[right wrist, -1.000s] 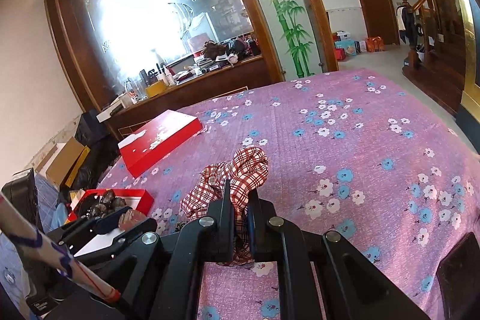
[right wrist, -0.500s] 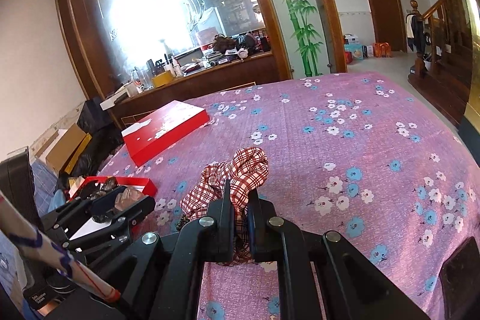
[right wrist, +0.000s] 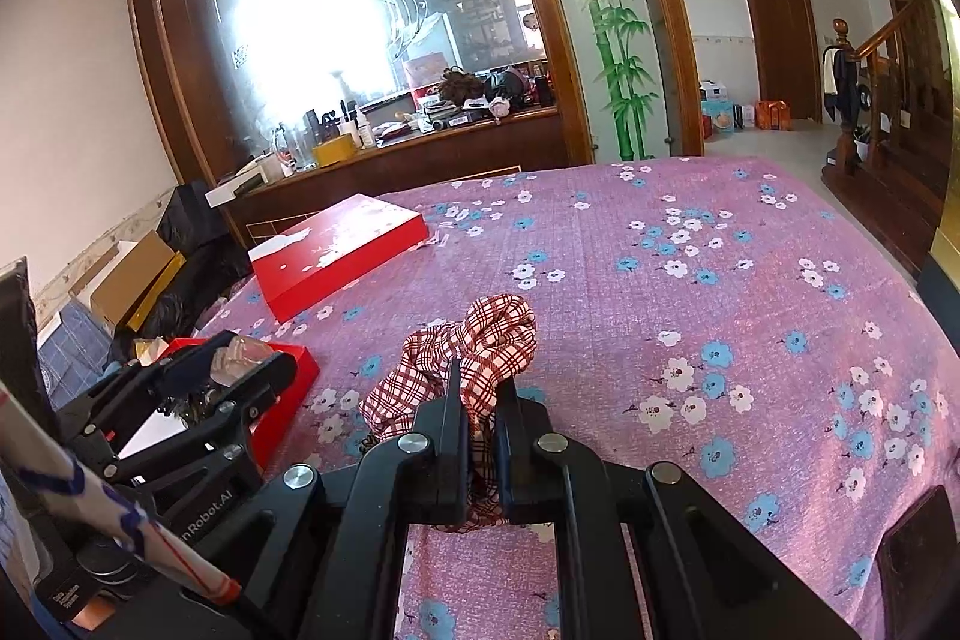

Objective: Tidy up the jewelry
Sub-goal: 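Hold the plaid scrunchie and clear claw clip raised above the bed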

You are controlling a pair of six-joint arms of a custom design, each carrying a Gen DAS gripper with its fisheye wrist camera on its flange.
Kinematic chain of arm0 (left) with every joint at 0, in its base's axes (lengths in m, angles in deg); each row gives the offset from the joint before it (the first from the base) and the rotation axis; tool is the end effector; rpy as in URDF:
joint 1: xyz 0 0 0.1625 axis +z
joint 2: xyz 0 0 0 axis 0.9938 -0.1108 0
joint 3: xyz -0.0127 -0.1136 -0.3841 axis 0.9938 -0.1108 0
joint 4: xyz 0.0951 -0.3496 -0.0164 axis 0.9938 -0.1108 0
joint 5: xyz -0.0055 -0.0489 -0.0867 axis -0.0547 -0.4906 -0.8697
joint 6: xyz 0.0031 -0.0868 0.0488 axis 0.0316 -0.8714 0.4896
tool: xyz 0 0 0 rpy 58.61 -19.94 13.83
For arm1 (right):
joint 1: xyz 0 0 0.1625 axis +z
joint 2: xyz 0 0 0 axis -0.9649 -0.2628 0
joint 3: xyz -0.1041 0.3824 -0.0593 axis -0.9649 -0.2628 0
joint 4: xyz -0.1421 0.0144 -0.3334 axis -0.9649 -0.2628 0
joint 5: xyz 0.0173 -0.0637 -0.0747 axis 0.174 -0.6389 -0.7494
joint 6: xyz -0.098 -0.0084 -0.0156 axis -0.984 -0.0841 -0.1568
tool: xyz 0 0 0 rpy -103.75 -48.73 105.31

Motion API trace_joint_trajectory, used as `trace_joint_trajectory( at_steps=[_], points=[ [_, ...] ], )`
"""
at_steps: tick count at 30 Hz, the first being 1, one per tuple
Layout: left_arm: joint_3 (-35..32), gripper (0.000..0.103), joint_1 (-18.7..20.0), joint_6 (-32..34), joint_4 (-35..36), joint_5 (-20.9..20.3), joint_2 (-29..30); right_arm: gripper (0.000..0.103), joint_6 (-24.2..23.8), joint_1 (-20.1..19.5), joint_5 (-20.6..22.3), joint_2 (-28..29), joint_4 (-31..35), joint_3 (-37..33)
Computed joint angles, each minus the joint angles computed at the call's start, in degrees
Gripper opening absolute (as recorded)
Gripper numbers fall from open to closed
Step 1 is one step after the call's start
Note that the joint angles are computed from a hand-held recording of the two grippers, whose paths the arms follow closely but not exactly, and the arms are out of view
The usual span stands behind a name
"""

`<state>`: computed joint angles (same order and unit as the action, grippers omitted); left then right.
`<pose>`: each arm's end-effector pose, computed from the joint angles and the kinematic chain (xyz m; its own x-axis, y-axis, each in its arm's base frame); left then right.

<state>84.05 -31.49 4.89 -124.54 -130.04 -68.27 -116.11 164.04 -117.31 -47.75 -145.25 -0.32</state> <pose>-0.3569 -0.7863 0.0448 -0.5389 0.3230 -0.7780 0.8190 0.4171 -0.3941 0.1007 -0.7263 0.2736 -0.8714 -0.0120 0.4903 -0.4243 0.5201 -0.7413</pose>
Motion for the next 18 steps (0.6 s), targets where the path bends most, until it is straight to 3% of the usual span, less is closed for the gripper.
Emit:
trace_joint_trajectory(
  at_steps=[18],
  points=[
    [-3.9,0.044,0.4,-0.3,1.5,0.3,1.3,0.007,-0.8,0.1,-0.3,0.3,-0.1,0.0]
  ],
)
